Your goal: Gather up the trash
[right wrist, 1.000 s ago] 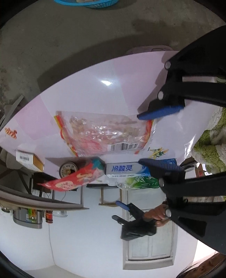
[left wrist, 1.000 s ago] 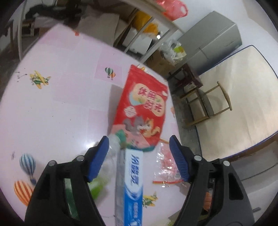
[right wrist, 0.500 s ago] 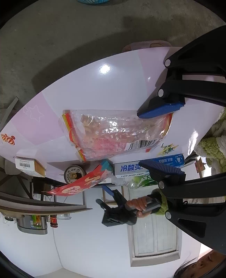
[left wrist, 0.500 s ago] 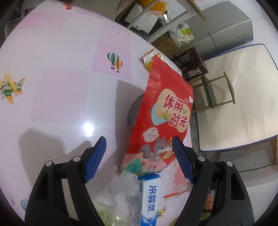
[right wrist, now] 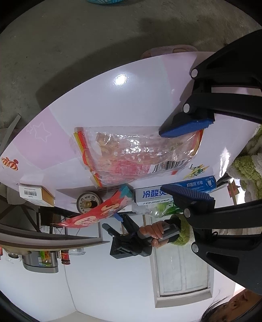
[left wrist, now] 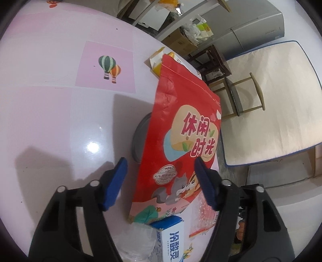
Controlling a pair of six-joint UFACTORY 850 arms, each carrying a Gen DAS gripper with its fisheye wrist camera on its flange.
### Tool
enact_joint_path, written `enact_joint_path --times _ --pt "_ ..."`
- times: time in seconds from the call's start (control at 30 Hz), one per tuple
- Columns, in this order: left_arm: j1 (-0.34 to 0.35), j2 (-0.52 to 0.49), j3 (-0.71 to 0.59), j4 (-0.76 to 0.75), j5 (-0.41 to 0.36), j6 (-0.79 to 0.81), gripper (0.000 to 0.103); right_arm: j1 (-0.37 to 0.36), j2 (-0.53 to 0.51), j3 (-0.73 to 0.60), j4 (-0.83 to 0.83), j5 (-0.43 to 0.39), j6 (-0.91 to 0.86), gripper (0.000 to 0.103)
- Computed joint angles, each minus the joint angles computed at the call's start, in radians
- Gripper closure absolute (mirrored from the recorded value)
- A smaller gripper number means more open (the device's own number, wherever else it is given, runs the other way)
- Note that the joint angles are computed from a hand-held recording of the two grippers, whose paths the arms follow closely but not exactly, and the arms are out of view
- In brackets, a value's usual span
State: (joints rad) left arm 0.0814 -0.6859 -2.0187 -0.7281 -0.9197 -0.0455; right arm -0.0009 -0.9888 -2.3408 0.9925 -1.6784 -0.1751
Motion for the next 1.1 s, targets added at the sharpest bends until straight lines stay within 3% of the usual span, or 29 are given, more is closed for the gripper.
enact_joint_path --times 0.13,0.2,0.5,0.7,1.1 --pt "-0.014 0.012 0.020 0.017 0.035 0.015 0.062 0.004 0.008 0.012 -0.015 0.017 0.006 0.068" --pt "-0.015 0.016 0.030 0.003 0.042 0.034 0.076 0.006 0.010 0.016 -0.020 0.021 0.003 0.072" --pt "0.001 0.060 0.116 -0.147 0.105 0.159 0.098 0.021 0.013 0.033 -0.015 0.021 -0.012 0.084" --pt "0.005 0.085 0.156 -0.296 0.131 0.291 0.103 0.018 0.022 0.052 0.030 0.020 -0.036 0.090" --pt "-0.016 0.158 0.187 -0.412 0.181 0.407 0.103 0.006 0.054 0.076 0.124 0.054 -0.078 0.094"
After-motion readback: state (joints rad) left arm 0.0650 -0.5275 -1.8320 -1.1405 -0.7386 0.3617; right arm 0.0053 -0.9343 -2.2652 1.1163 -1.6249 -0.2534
